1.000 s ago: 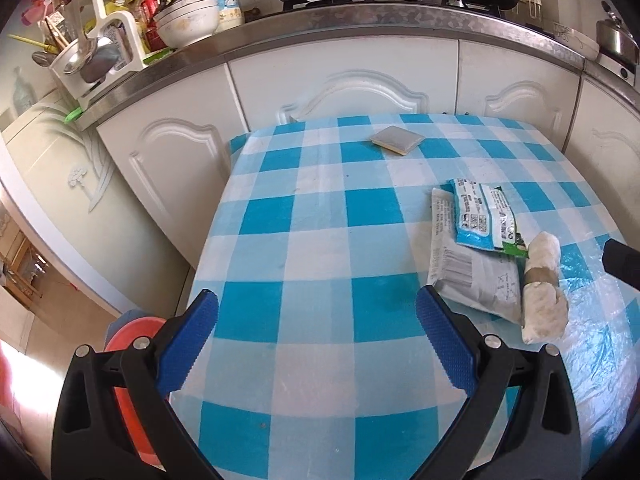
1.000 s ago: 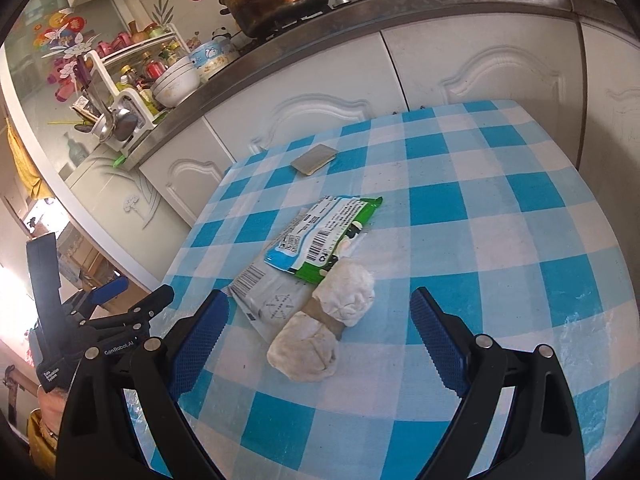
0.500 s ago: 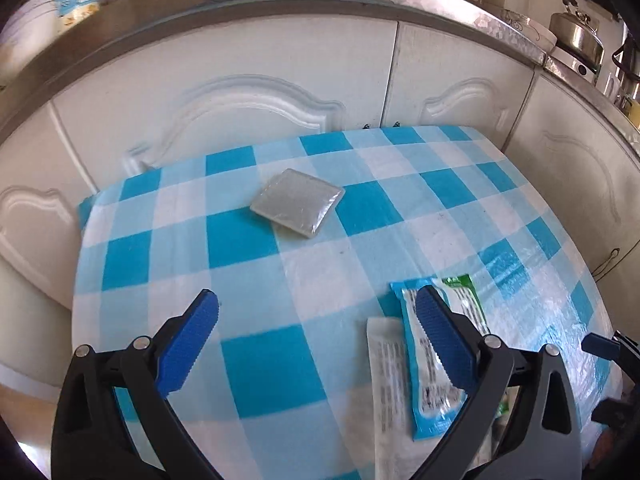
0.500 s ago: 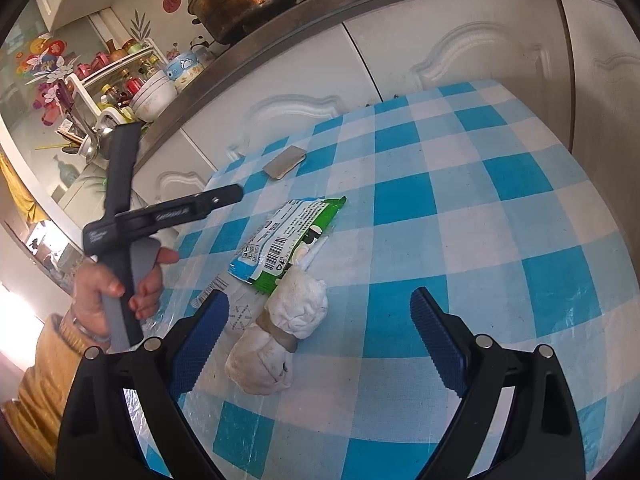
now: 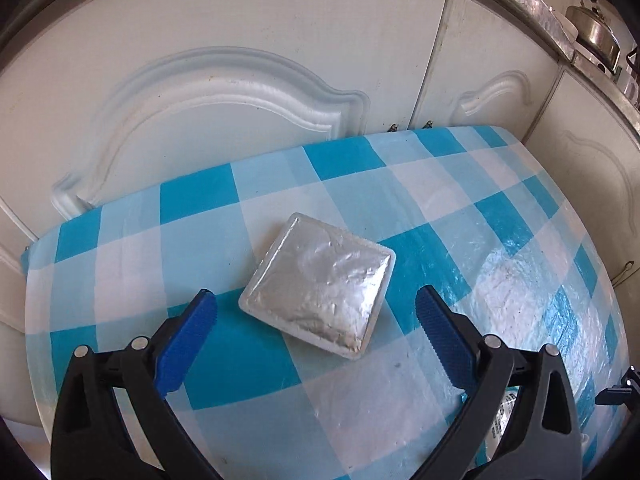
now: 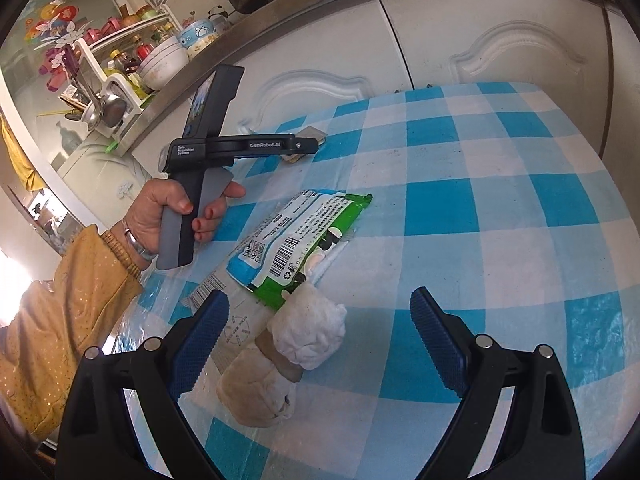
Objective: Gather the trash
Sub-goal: 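Grasp the foil tray with left tool while right tool grasps white cloth bundle, then carry the foil tray and cloth bundle with both tools to the red bucket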
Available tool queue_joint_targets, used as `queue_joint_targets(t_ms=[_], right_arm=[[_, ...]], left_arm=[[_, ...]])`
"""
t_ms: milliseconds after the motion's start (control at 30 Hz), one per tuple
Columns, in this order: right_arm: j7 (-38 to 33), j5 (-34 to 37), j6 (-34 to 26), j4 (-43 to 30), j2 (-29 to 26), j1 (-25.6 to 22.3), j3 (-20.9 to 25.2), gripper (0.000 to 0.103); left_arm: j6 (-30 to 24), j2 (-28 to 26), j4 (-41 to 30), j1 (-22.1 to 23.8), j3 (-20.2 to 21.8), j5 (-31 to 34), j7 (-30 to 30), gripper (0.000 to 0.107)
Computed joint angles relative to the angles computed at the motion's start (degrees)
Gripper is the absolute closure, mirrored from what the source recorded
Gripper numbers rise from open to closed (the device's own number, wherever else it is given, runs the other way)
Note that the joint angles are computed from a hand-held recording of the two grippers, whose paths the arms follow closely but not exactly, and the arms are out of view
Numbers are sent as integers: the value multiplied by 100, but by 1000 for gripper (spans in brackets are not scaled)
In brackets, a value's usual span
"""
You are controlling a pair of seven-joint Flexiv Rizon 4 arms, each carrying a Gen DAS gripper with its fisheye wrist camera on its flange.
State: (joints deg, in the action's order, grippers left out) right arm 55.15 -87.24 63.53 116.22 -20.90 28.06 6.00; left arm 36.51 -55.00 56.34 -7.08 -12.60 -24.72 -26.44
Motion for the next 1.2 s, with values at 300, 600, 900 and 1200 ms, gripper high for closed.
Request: queue_joint_targets(t_ms=[300,600,900,1200], right_arm=[[-639,579,287,-212,-290,130,-47,12],[-1456,1384,-84,-306,-361,540,-109,13],[-1418,1553,-272,-224,-278,731,-173,44],[-503,843,-97,-31,-154,607,-161,51]], left_arm=[[924,154,551,13,-193,-60,499,35],[942,486,1111,257,-305,-365,674,42],[1376,1069,2134,678,-371,-909,888,43],[2070,1851,3442,1169,-560,-1877,1530,43]])
